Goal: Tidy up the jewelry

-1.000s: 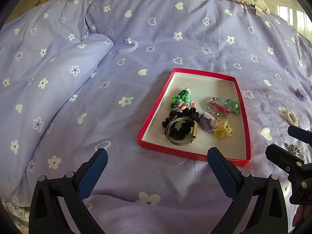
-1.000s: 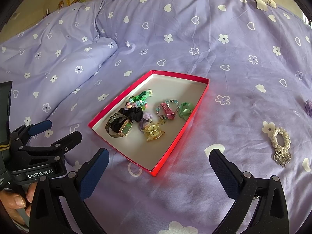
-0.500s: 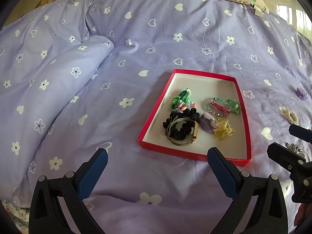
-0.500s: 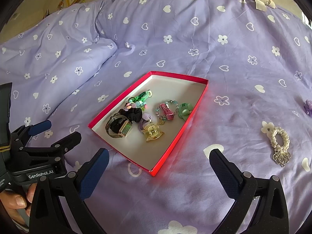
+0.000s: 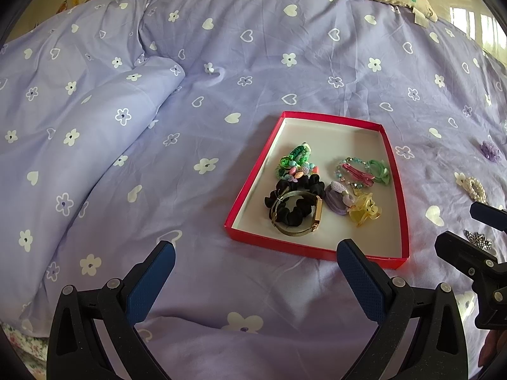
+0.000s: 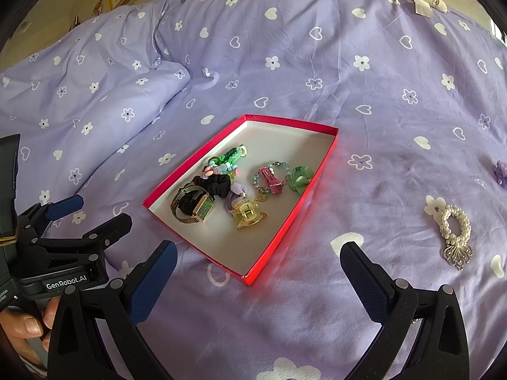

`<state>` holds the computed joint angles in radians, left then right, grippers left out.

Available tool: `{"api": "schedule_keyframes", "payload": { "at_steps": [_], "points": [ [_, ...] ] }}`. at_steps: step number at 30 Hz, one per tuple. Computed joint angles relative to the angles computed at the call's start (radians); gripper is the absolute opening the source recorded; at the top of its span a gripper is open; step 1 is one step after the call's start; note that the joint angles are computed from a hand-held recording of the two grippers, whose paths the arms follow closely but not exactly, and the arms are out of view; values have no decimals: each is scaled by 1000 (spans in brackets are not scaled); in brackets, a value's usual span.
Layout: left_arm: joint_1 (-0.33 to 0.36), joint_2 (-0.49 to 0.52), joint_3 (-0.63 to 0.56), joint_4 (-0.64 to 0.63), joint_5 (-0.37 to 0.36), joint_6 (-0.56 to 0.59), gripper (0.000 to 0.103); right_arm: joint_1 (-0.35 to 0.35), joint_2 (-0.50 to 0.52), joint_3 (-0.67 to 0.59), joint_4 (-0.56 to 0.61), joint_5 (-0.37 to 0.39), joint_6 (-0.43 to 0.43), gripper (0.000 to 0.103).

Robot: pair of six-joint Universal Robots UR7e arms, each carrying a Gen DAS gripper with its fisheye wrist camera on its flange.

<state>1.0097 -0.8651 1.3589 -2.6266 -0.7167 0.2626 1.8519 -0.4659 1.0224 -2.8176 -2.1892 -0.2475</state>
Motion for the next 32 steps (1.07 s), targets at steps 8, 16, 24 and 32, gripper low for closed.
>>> {"api": "schedule_keyframes", "payload": {
  "at_steps": [8, 16, 24, 32],
  "points": [
    [0, 1, -2, 5, 0, -4, 102, -1, -2, 4, -2, 1, 0, 103],
    [0, 0, -1, 7, -3, -5, 102, -1, -2, 4, -3, 1, 0, 103],
    [0, 0, -1, 14, -2, -11, 102, -2, -6, 13, -12, 1, 0, 103],
    [-1, -5, 3, 20, -1, -16, 102, -4, -10, 21, -11, 4, 7, 103]
  ]
}}
